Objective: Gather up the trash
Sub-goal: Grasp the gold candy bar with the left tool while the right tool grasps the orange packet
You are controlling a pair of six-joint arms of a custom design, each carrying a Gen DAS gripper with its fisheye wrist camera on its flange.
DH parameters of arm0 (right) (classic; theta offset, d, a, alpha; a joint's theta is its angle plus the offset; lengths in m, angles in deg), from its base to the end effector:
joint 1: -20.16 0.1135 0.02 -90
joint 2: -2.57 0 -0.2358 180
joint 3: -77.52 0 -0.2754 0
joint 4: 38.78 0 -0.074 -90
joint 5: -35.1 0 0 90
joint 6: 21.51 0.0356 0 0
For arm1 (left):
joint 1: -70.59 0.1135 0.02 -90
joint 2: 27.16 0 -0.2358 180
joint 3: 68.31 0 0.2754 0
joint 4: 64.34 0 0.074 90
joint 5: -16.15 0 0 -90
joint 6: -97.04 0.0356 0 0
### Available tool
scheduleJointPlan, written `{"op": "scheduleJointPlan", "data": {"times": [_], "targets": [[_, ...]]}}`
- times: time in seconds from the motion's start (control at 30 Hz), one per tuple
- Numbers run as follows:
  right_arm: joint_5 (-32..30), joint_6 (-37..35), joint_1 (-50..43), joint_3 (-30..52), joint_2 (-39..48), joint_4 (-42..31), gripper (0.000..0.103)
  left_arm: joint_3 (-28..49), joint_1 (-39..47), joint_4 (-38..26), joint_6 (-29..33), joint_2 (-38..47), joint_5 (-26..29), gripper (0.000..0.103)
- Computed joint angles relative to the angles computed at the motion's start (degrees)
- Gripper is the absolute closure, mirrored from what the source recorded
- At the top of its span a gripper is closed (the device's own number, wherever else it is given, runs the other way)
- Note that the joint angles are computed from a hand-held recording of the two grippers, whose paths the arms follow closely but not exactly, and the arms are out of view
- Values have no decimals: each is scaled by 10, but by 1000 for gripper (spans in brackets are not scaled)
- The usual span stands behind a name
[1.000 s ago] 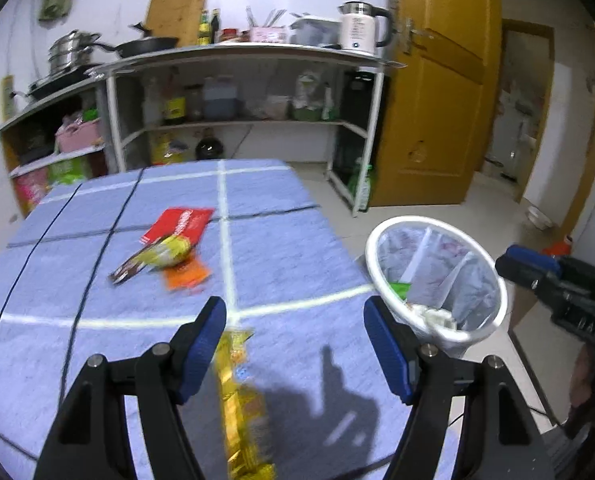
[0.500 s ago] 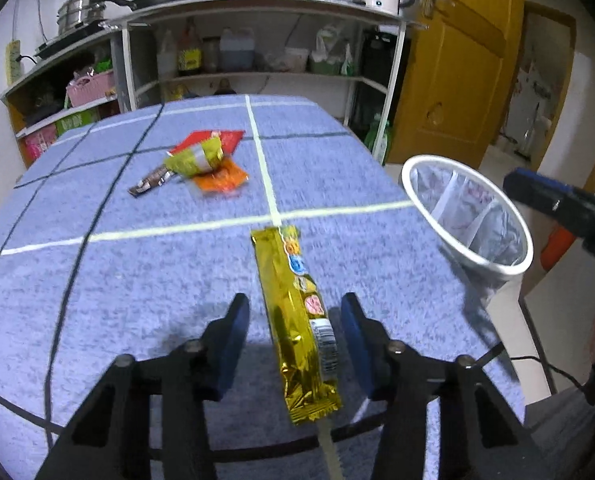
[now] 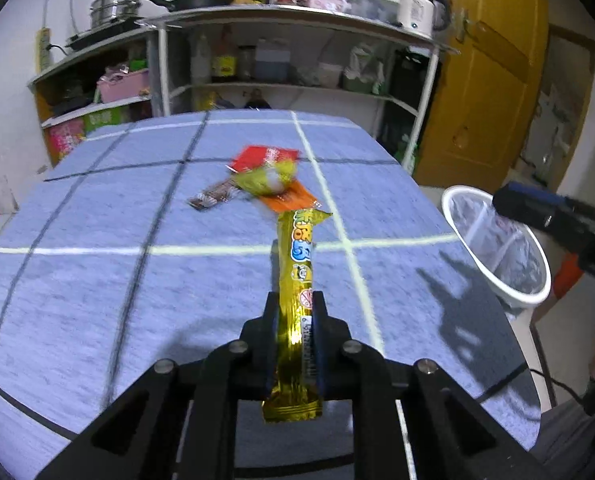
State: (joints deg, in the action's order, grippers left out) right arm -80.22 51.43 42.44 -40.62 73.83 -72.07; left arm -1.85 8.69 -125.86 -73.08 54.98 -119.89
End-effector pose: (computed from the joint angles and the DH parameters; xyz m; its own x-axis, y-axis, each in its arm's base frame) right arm 0.2663 0.1256 0.2198 -0.4139 -0.4562 -0.7878 -0.7898 0.6103 0.0616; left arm 0.1520 -0.2303 0.1764 -0.6081 -0.3131 -0.7295 -0.3603 0.9277 -0.0978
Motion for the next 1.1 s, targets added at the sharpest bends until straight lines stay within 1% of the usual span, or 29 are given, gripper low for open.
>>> {"op": "scheduleJointPlan", "data": {"times": [0.13,0.23,0.4,0.47,0.6,0.77,1.0,1.07,1.1], "targets": [[17,8,39,46,58,-10,70,-29,12,-31,-3,-60,-19,88],[22,12,62,84,105,-20,70,-47,23,-45,6,-104,-29,88],[38,11,95,153,182,-32,70,-62,30,-72,15,-149,-45,88],[51,11,107,199,229,-44,70,-72,34,-78,14,-165,-49,88],[62,10,119,279,309,-76,70,-104,45,-74,12,-206,-44,88],[78,11,133,364,395,-112,70,-129,56,-63,18,-227,-32,88],[91,16,150,427,463,-126,70,-154,71,-58,22,-256,-17,88],[98,17,157,431,470,-120,75,-158,72,-63,18,-261,-17,88],[96,16,157,433,472,-120,81,-160,72,-66,14,-262,-16,88]]}}
